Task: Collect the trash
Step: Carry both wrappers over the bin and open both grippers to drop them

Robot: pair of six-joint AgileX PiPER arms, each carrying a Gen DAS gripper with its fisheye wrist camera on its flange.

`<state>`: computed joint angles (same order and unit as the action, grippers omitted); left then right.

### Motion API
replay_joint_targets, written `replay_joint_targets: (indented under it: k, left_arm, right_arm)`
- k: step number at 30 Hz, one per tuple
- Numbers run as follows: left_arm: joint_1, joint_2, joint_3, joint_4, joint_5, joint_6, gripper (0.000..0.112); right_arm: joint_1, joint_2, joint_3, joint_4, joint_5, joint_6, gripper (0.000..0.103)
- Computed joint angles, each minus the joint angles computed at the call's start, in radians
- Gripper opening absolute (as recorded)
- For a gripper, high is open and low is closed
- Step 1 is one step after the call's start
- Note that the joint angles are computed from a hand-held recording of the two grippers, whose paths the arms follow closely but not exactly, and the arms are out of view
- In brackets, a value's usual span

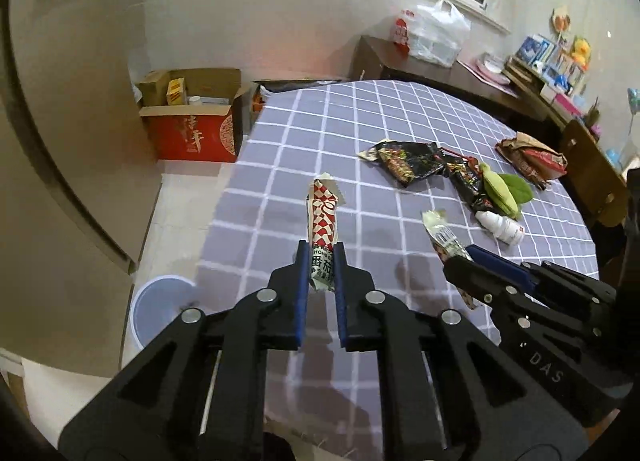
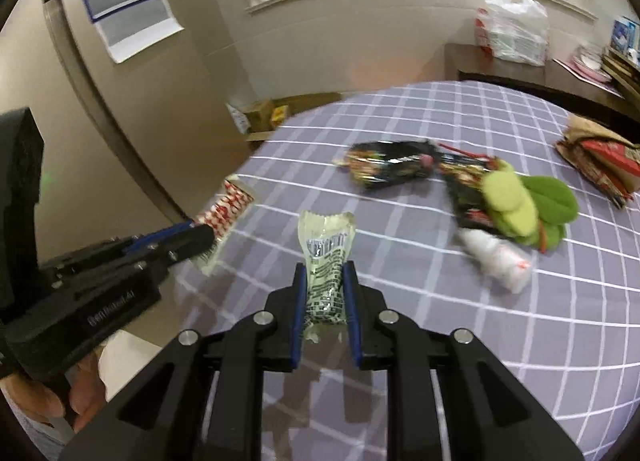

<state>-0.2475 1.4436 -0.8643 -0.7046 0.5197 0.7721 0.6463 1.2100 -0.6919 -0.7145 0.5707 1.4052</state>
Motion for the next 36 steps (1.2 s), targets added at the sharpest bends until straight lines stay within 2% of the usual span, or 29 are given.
replay_joint_targets:
  k: [6,12,20,24,27,28,29,30,34,36]
  left_arm:
    - [0.256,-0.063,0.054,-0.155,0.136,0.243,0.012]
    - [0.521,-0.030,0.050,-0.231,0.237,0.413,0.012]
    - [0.750,0.163,-0.054,-0.203,0.215,0.445,0.011]
    - [0.795,0.258,-0.126,-0.159,0.179,0.394,0.011]
    - [0.808,0.305,-0.167,-0.128,0.165,0.353,0.011]
    - [0.811,0.317,-0.177,-0.124,0.164,0.347,0.011]
    - [0.815,0.328,-0.185,-0.120,0.161,0.345,0.011]
    - [0.818,0.338,-0.193,-0.118,0.159,0.345,0.012]
    - [0.810,0.367,-0.206,-0.104,0.149,0.329,0.012]
    - [0.803,0.375,-0.204,-0.101,0.146,0.325,0.012]
  right_arm:
    - [0.145,0.129,-0.133,-0.051,0.029,0.071,0.018]
    - [0.221,0.339,-0.355,-0.014,0.023,-0.004,0.018]
    - [0.232,0.638,-0.700,0.159,0.001,-0.264,0.018]
    - [0.209,0.798,-0.892,0.265,0.015,-0.385,0.018]
    - [0.198,0.896,-0.992,0.266,-0.006,-0.394,0.029]
    - [0.195,0.932,-1.032,0.264,0.003,-0.402,0.045]
    - [0.190,0.967,-1.067,0.262,0.011,-0.405,0.052]
    - [0.191,0.970,-1.063,0.265,0.022,-0.402,0.053]
    - [0.191,0.965,-1.004,0.261,-0.018,-0.362,0.061]
    - [0.190,0.945,-0.960,0.259,-0.033,-0.342,0.062]
